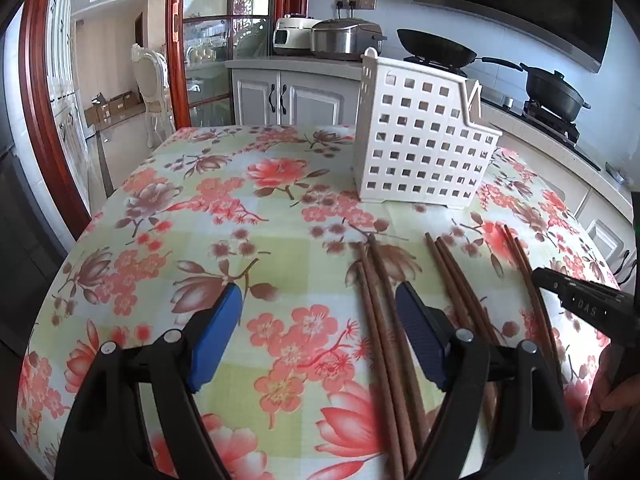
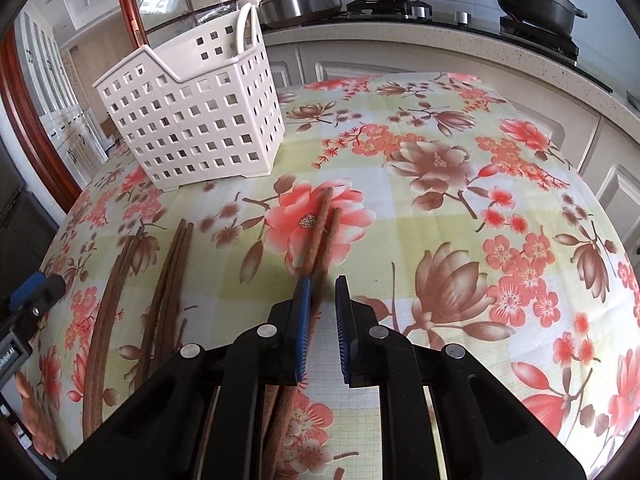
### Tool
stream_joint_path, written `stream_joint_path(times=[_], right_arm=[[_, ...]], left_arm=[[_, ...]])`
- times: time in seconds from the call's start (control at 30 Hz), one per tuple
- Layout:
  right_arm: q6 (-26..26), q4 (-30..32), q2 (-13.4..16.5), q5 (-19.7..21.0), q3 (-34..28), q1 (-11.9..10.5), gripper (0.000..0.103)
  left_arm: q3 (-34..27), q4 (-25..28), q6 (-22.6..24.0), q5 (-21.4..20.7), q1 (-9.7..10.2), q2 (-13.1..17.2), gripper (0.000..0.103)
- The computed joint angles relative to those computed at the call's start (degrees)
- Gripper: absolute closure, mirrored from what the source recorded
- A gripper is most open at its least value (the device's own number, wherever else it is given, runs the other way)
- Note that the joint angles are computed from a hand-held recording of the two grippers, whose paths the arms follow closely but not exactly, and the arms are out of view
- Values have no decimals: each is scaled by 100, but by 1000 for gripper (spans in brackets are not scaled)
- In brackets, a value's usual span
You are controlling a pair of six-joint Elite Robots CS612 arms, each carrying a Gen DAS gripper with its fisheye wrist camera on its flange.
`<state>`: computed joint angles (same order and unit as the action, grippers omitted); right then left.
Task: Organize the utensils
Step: 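Grasp a wooden chopstick with the right gripper while the left gripper moves to the chopsticks, then grasp a wooden chopstick with the left gripper while the right gripper holds its chopstick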
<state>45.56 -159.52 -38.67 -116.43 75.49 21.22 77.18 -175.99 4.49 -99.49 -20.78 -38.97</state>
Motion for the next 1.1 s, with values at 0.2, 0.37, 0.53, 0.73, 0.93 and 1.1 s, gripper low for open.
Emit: stream_joint_path(times=[0.2, 0.37, 0.53, 0.73, 0.93, 1.1], right_arm=[[-64, 363, 57, -101, -189, 5, 90], [-211, 586, 96, -249, -299, 36, 91], [-153, 344, 56, -105, -180, 0, 94], [-140, 195, 34, -15, -112, -16, 94], [-127, 104, 26, 42, -78, -26, 94], [-147, 72, 20, 68, -63, -31, 94]], left_arm=[[29, 143, 123, 4, -6, -6, 27], [87, 199, 229, 11, -9, -30, 27], [6, 410, 166, 32, -19, 0, 31], [-143, 783, 134, 76, -57, 58, 41], [-170, 852, 175, 131, -89, 87, 41], [-212, 935, 112, 221, -99, 93, 40]])
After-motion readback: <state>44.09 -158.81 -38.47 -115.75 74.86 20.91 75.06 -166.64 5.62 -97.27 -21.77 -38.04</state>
